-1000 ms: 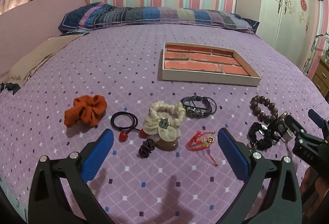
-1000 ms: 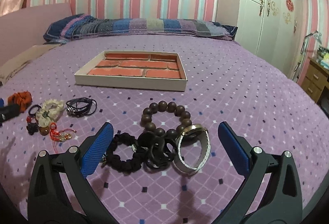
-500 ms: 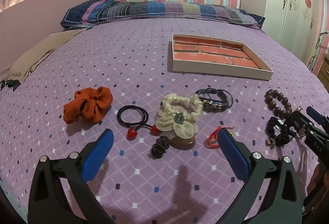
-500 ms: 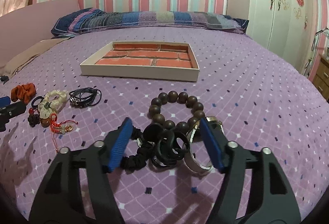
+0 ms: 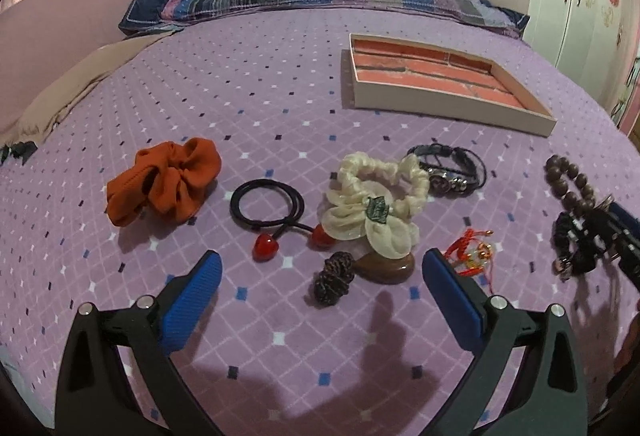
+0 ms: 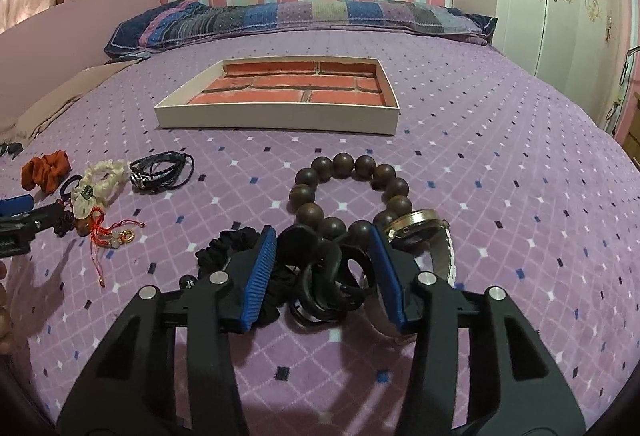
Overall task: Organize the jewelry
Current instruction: 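Close the right gripper on the black claw clip while the left gripper closes on the dark knotted hair tie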
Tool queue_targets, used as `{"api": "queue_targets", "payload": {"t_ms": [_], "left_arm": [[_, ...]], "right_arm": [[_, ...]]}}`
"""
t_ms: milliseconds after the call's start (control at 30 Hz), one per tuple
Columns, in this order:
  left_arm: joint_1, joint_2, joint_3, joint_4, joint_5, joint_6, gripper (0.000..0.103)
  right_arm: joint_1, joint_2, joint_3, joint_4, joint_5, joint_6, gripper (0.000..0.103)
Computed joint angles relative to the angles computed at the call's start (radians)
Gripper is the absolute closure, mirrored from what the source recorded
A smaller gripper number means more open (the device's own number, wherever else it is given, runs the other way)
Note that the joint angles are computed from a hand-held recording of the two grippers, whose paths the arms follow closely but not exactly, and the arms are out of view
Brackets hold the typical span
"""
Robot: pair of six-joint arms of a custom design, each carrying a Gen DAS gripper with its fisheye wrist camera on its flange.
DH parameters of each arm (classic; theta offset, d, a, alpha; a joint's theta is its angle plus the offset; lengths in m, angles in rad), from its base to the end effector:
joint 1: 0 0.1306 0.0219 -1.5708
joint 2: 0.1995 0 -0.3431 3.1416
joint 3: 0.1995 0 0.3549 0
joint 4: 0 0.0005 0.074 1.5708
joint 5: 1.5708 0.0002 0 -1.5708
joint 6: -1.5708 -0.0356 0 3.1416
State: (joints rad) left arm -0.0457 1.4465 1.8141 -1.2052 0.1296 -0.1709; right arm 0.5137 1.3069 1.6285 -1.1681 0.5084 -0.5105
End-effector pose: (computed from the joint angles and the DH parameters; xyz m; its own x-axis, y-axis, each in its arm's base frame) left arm 0.4512 -0.0257 0.5189 -0.7091 0.2013 -0.6758 0.2560 0.9665 0.0192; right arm 0.3624 0.1840 0.5063 -0.6416 0.1281 -0.7563 0.1893 0.9819 0.0057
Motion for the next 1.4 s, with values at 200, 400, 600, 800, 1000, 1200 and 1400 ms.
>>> {"api": "queue_targets", "payload": {"t_ms": [200,400,600,800,1000,1200,1400], "left_arm": [[0.004,0.008,0.003,-0.001,0.028,-0.003,0.012],[0.005,0.056,0.038,-0.058,0.055,0.000,0.035],[0.015,0.064,0.048,-0.067,0.097,0.018,0.047],[0.025,0.074,0.063,-0.091,0.134,0.021,0.051],[0.028,0.077,0.066,-0.099,0.146,0.024,0.051],[0.026,0.075,0.069,-0.116,0.166,0.012,0.063],[0.024,0.075,0.075,-0.129,0.147,0.012,0.081]], "right_arm": [[-0.007,-0.023,-0.016,0.013,-0.025,-0.018,0.069],[-0.013,-0.030,-0.022,0.018,-0.042,-0.022,0.074],[-0.017,-0.034,-0.026,0.019,-0.054,-0.028,0.073],[-0.020,-0.048,-0.036,0.032,-0.074,-0.032,0.074],[-0.021,-0.055,-0.041,0.045,-0.086,-0.032,0.076],[-0.025,-0.060,-0.046,0.053,-0.095,-0.029,0.076],[-0.019,-0.062,-0.047,0.059,-0.101,-0.023,0.076]]}}
